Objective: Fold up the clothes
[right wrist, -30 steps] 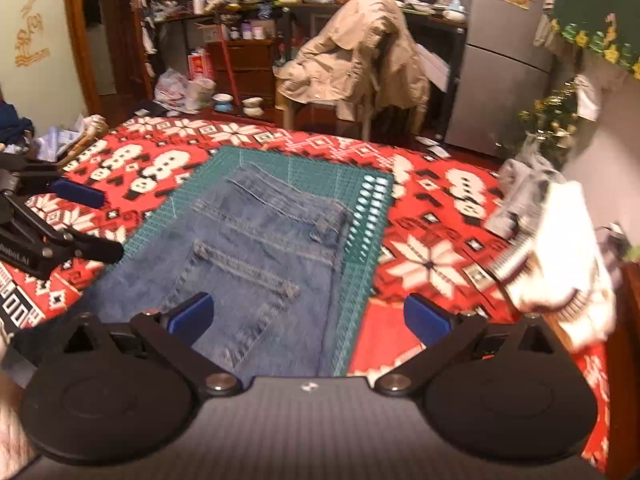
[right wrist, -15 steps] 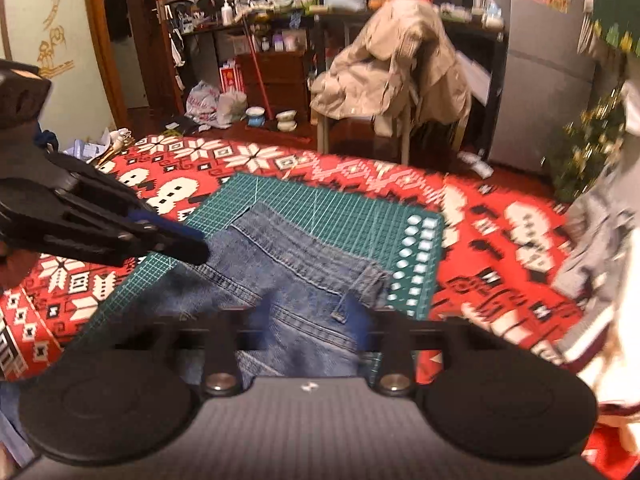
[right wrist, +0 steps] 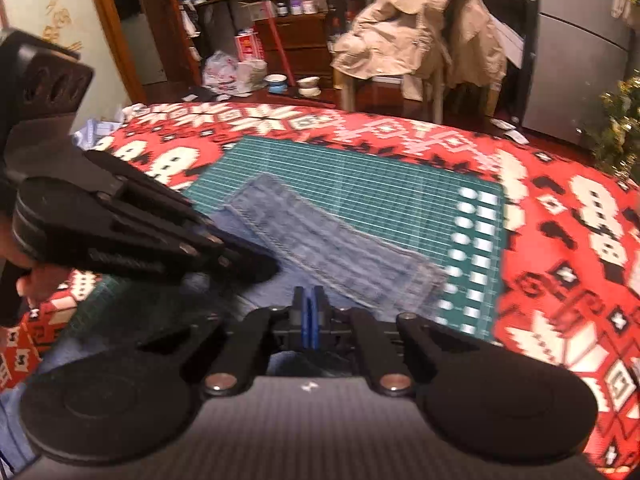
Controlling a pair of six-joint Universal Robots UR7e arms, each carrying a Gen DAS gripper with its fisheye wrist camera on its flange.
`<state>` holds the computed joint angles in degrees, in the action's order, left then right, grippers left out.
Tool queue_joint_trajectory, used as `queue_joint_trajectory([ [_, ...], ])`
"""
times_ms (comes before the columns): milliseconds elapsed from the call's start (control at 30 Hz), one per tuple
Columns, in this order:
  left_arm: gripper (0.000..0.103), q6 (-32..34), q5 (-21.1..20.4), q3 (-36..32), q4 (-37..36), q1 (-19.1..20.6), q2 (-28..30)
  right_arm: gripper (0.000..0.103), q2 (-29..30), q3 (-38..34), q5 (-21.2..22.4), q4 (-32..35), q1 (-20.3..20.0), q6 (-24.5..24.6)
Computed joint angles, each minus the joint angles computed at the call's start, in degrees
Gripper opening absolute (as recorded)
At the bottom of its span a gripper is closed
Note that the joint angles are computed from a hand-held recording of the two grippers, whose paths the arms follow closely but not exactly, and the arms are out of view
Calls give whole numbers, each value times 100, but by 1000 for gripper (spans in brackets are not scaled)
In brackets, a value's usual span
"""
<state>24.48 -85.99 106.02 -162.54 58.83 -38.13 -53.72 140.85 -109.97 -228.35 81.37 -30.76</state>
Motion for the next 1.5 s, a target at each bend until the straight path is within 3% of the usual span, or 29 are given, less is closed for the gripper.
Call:
queue_joint_trajectory([
  [67,2,-68,-19,-24,40,-2,-21,0,-206,101,-30,115,-12,192],
  [133,6,-101,-150,-19,-1,-5,-88,2,-272,183,-223,-155,43,42],
  [267,20,-251,-507,-97,-86,65,-247,15,-894,459,370,16,-348,418],
  [367,33,-356,-368,-304,31,100,-249,28,-1255,397,838,583,-732,795],
  [433,34,-442,-198,-516,381,162,-209,40,-1383,336,1208,894,-965,999],
  [500,35,-704,-128,-711,733,263,-163,41,-1373,216,1343,1071,-1088,1091],
  [667,43,-1213,-506,-1243,1518,552,62,41,-1315,-86,1686,1609,-1391,1149],
  [800,42,-1272,-774,-1548,1916,676,253,41,-1361,-188,2152,1891,-1643,1078],
  [867,37,-1251,-948,-1688,2138,720,330,39,-1409,-227,2217,2052,-1688,1021],
  [1000,15,-1104,-874,-1700,2144,693,360,22,-1407,-242,2233,2108,-1701,937],
  [1067,13,-1085,-818,-1704,2111,661,355,16,-1404,-189,2264,1972,-1661,975],
  [1200,12,-962,-541,-1819,1963,518,398,14,-1336,-344,1856,1909,-1310,833],
  [1500,12,-1108,-574,-2444,1445,251,547,13,-1454,-1249,1250,2220,-663,861],
])
